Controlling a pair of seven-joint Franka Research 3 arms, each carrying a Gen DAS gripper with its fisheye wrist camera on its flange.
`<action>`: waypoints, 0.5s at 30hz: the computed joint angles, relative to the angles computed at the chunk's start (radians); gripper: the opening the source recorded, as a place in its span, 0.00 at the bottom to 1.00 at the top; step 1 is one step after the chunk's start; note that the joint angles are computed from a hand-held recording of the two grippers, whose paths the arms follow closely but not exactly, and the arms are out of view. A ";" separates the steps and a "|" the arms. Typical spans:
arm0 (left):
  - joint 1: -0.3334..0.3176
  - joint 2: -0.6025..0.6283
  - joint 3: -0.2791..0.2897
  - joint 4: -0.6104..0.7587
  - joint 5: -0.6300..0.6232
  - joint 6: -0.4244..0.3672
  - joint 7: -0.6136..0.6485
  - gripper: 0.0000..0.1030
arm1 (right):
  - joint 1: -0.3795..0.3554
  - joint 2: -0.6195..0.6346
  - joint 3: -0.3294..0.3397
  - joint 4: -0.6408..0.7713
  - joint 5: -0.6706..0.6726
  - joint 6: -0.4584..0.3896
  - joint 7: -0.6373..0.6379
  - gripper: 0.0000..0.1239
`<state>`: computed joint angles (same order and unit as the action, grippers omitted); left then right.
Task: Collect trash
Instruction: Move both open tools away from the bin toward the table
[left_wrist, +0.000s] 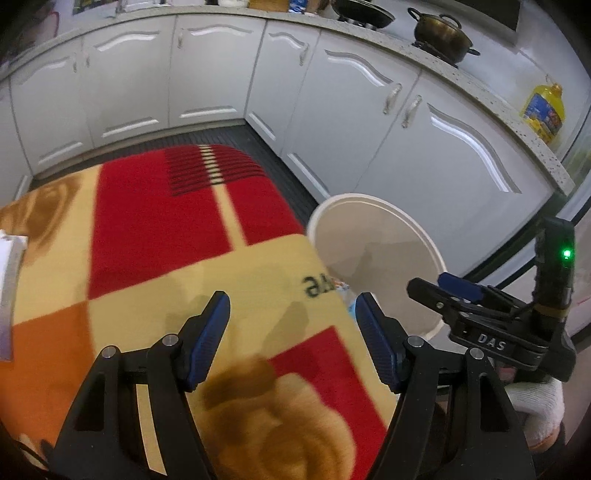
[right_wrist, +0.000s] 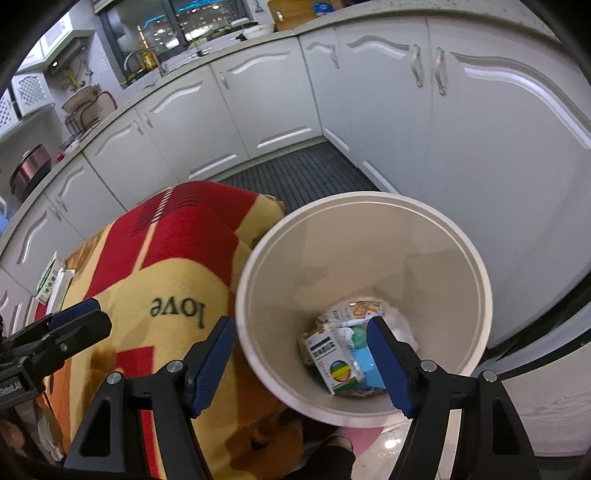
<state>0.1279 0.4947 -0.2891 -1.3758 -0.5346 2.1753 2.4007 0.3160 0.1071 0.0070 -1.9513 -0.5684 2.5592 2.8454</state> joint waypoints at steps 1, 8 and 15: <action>0.004 -0.003 0.003 -0.004 -0.001 0.010 0.002 0.67 | 0.001 0.002 0.001 0.004 0.000 0.001 -0.002 0.57; 0.034 -0.003 0.019 -0.003 0.001 0.056 0.006 0.67 | 0.036 0.065 0.005 0.097 0.024 -0.007 -0.050 0.57; 0.081 0.050 0.039 0.083 0.021 0.044 -0.022 0.68 | 0.092 0.179 -0.006 0.255 0.094 -0.026 -0.156 0.58</action>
<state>0.2093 0.5443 -0.2503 -1.2928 -0.5140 2.2193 2.3784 0.4077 0.2860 0.0007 -1.6961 -0.4739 2.5336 2.6897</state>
